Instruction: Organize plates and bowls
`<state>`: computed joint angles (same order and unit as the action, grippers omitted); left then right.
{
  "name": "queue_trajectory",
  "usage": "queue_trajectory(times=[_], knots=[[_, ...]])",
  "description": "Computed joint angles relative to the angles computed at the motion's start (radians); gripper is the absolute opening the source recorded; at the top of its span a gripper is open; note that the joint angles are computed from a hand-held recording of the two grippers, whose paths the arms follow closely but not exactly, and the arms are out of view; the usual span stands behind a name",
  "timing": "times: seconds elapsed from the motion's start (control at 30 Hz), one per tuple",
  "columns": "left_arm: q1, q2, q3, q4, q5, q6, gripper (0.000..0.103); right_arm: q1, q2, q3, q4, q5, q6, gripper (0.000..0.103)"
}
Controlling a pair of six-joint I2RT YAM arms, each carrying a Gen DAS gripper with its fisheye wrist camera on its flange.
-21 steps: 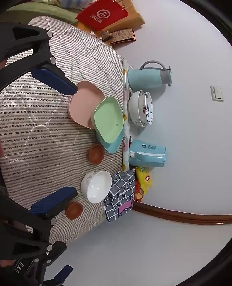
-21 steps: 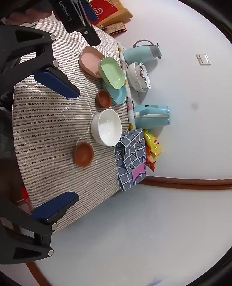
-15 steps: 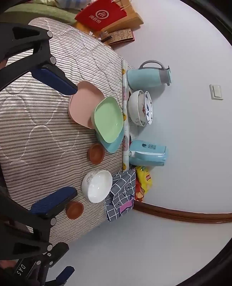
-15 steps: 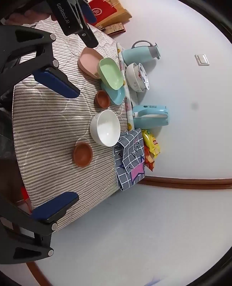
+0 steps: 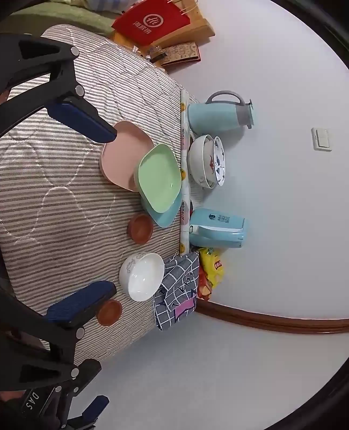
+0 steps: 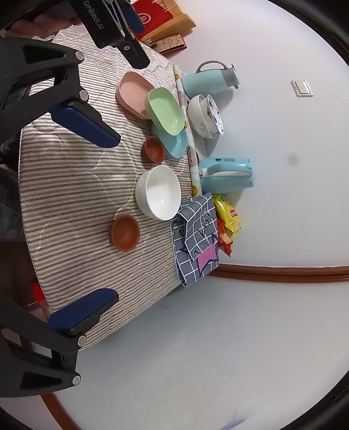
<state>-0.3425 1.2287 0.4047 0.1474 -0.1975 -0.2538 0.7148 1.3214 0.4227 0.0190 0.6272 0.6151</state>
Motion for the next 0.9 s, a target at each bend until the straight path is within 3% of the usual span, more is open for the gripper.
queue_trajectory(times=[0.9], knots=[[0.004,-0.012,-0.031,0.025,0.000,0.002,0.103,0.015,0.016,0.002,0.008,0.009,0.010,0.103]])
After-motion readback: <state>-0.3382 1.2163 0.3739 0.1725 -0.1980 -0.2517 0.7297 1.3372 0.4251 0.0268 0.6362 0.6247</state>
